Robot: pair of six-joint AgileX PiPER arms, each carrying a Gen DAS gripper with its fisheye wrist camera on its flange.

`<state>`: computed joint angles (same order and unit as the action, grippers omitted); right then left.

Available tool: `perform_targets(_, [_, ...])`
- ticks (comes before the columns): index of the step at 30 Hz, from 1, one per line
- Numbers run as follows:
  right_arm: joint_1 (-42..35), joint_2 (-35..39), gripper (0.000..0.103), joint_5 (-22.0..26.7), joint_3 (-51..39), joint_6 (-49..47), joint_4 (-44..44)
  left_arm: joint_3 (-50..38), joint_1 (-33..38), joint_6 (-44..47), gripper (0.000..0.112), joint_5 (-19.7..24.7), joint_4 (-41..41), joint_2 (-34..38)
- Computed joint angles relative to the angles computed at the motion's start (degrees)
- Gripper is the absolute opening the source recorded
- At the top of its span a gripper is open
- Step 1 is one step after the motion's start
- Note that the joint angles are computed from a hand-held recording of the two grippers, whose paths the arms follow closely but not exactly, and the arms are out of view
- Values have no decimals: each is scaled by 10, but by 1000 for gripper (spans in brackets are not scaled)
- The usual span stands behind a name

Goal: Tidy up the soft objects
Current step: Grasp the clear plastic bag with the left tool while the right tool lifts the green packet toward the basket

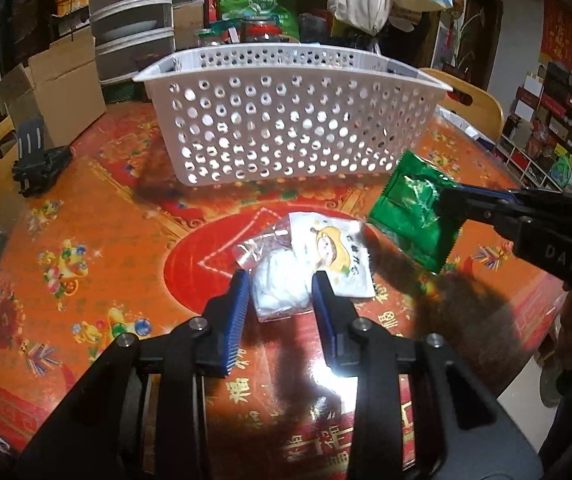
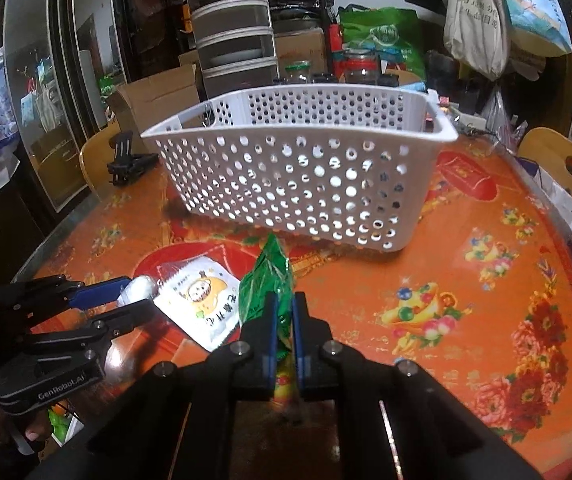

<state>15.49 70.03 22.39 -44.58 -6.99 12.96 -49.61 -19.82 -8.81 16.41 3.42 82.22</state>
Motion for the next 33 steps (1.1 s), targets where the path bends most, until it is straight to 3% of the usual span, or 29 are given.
perform_targets(13, [-20, -28, 5, 29, -21, -7, -4, -33, 4, -21, 30, 36, 36, -18])
perform_targets(21, [-29, -40, 5, 48, -45, -6, -11, -89, 32, 38, 30, 71, -13, -11])
perform_targets(29, [-45, -44, 5, 85, -113, -5, -28, -184, 66, 112, 30, 133, -80, 3])
perform_targets(33, [-61, -25, 5, 103, -162, -8, -27, -243, 62, 108, 30, 167, -73, 19])
